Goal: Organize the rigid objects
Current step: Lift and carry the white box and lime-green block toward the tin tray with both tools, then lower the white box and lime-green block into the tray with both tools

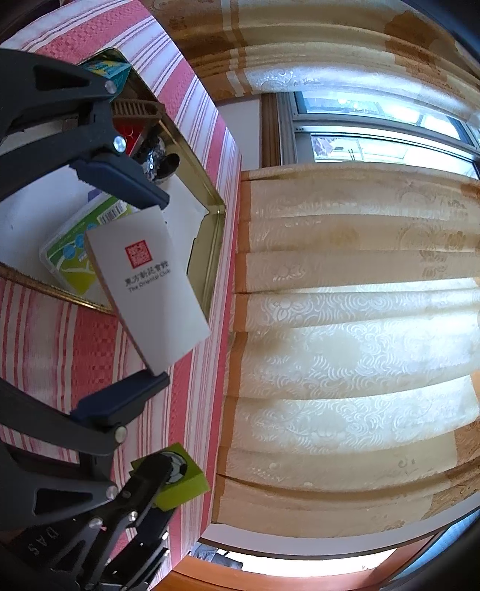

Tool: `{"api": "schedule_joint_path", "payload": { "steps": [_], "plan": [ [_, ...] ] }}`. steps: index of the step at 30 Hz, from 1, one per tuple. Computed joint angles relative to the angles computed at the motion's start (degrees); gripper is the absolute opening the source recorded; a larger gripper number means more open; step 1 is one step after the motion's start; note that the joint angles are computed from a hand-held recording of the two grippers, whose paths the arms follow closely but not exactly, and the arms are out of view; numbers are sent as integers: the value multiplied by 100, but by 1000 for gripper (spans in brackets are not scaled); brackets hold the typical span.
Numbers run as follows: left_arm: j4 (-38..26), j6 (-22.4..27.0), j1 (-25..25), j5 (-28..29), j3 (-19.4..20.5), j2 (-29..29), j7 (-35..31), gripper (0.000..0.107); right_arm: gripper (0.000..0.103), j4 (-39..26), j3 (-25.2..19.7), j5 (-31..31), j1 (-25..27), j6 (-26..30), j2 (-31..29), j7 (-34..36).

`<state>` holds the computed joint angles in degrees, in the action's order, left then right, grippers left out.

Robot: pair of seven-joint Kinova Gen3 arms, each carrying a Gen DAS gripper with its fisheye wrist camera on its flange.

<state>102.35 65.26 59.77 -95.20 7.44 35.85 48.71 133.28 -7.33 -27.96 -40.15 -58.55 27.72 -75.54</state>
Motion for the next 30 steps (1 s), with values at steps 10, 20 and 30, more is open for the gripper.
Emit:
{"api": "schedule_joint_path", "payload": {
  "steps": [10, 20, 30],
  "plan": [
    [189, 121, -23, -76, 47, -43, 197, 89, 34, -100, -18, -44, -77, 115, 14, 65],
    [282, 191, -47, -142, 113, -65, 324, 89, 34, -170, -26, -34, -115, 197, 32, 81],
    [362, 276, -60, -134, 136, -88, 393, 89, 34, -274, -24, 19, -138, 332, 54, 117]
  ]
}}
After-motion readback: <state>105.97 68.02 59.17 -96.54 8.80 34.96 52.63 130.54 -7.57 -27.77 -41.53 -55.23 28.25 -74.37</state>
